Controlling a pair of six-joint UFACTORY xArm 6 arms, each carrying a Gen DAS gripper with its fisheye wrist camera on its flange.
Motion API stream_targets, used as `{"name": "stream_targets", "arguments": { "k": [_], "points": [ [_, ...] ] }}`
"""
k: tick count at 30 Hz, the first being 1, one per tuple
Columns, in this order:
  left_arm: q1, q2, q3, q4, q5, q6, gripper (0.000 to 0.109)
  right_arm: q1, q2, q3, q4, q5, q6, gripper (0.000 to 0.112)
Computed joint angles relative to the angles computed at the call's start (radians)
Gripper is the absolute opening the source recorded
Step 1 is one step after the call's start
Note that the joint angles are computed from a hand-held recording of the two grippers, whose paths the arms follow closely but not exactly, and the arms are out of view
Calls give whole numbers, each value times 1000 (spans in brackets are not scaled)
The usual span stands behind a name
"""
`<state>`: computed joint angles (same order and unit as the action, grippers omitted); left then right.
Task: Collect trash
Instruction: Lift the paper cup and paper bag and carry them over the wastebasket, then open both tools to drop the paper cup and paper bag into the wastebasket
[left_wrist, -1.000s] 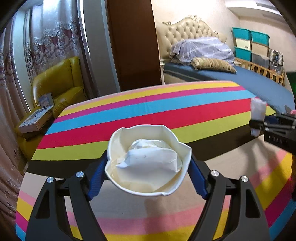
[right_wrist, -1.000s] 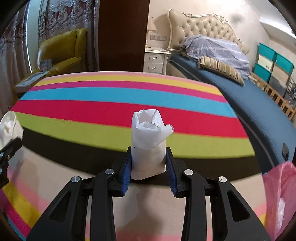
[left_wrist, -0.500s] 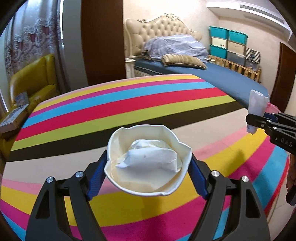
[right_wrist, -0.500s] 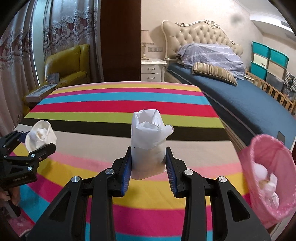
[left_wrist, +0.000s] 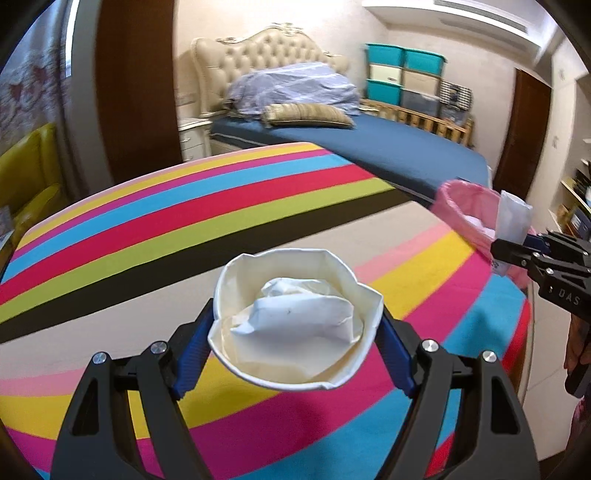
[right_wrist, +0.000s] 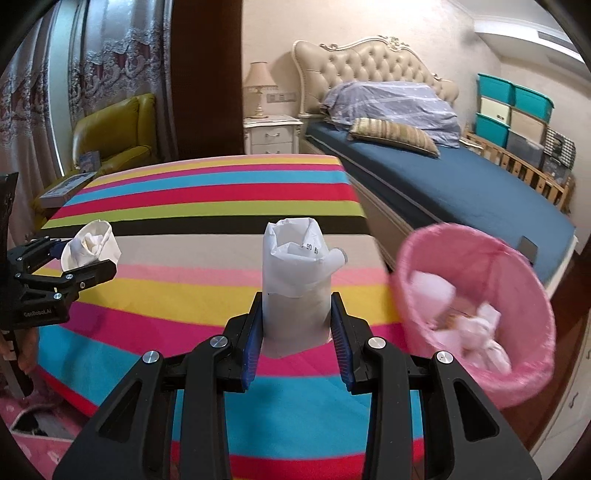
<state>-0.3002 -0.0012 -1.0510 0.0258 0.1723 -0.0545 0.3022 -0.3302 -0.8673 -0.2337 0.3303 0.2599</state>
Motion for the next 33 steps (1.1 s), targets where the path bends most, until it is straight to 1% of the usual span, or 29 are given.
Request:
{"name": "stream_targets", "arguments": {
  "k": [7,10,11,16,23,25,29,33],
  "points": [
    [-100,67,-102,-96,52,126,77,-96,-80,71,70,3,-66,34],
    [-142,100,-155,-166,76,198,77,-141,-107,102,143,-16,-127,34],
    [-152,113,-174,-178,83,209,77,-156,-115,111,169,-20,-150,34],
    [-201,190,-293,-212,142,247,77,-225,-132,131,203,-24,-196,34],
    [-269,339,-520,-187,217,248,77,-299,-129,133,289,-42,-306,34],
    [-282,400,-617,-201,257,252,77,-318,-118,127,325,-47,-347,34],
    [-302,494,-762,-227,308,256,77,-342,-87,107,416,-65,-448,34],
    [-307,615,-958,-234,385,248,77,-361,-42,70,481,-69,-521,34]
  ]
}}
